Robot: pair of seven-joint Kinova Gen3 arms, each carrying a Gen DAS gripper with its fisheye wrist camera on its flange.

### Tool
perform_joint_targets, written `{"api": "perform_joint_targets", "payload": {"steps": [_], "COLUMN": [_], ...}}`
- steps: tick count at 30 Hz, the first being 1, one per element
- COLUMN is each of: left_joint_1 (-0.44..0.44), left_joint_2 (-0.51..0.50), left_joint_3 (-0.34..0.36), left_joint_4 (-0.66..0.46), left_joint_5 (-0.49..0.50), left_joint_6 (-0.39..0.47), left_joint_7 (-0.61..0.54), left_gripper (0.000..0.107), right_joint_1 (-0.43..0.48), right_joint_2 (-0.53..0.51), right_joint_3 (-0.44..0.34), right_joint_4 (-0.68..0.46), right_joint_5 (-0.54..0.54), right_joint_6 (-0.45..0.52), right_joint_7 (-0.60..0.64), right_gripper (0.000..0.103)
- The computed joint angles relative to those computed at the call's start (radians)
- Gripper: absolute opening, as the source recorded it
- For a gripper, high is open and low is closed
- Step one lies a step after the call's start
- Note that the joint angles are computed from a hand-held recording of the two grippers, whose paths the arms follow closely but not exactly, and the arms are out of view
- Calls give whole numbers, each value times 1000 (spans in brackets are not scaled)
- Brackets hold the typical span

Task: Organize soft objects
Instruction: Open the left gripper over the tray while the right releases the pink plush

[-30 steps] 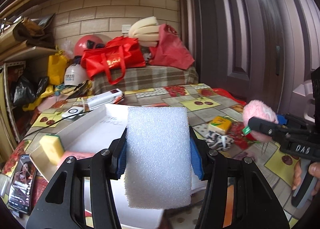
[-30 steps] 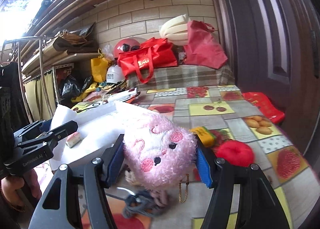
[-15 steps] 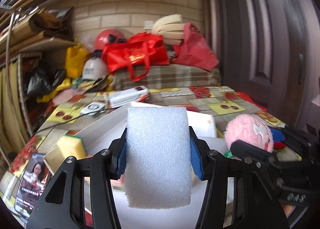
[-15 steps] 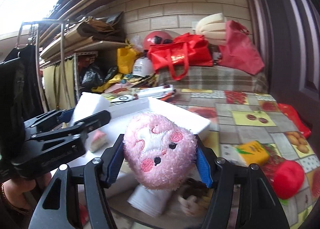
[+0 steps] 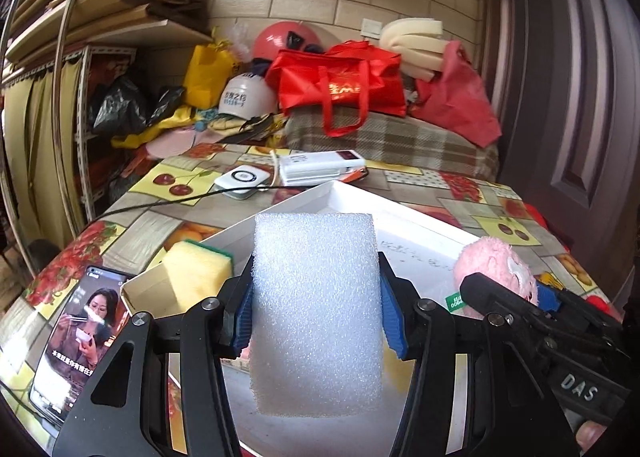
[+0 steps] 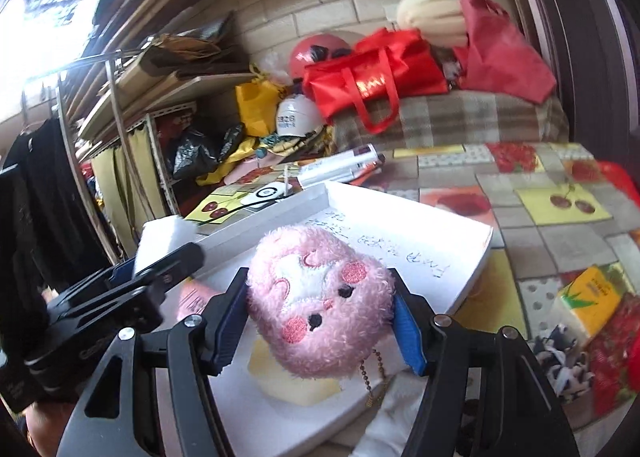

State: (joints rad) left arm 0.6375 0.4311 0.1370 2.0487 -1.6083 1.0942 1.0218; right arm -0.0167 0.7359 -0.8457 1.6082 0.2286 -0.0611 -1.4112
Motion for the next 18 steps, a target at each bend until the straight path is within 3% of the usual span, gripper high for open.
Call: {"api": "perform_joint_targets", "payload": {"steps": [7,9,11,14,18], "left_joint_1": [-27,-42,-57,-56,-45], "left_joint_2": [-16,-25,-31,-35,-33], "left_joint_3": [-2,-1,0,-4,-5], "left_joint_4": [16,24,26,33,39], "left_joint_5": [8,-1,1,25,32], "left_joint_6": [-39,-69,-94,-83,-56], "left_joint_7": [22,26,28,71,104], "left_gripper": [52,54,71,95,97], "right_joint_1": [-96,-124,-171,-167,-158], "right_joint_2": [-21,-22,-39,-46,-57], "right_joint_3": [100,130,197,204,203], "right_joint_4": [-54,-85,-98,-83,-47], "right_joint_5": [-51,-81,-116,-162,-178], "right_joint_6": [62,113,129,103,46], "right_joint_7": [-4,15,10,32,39], "right_gripper": [67,75,84,92,93]}}
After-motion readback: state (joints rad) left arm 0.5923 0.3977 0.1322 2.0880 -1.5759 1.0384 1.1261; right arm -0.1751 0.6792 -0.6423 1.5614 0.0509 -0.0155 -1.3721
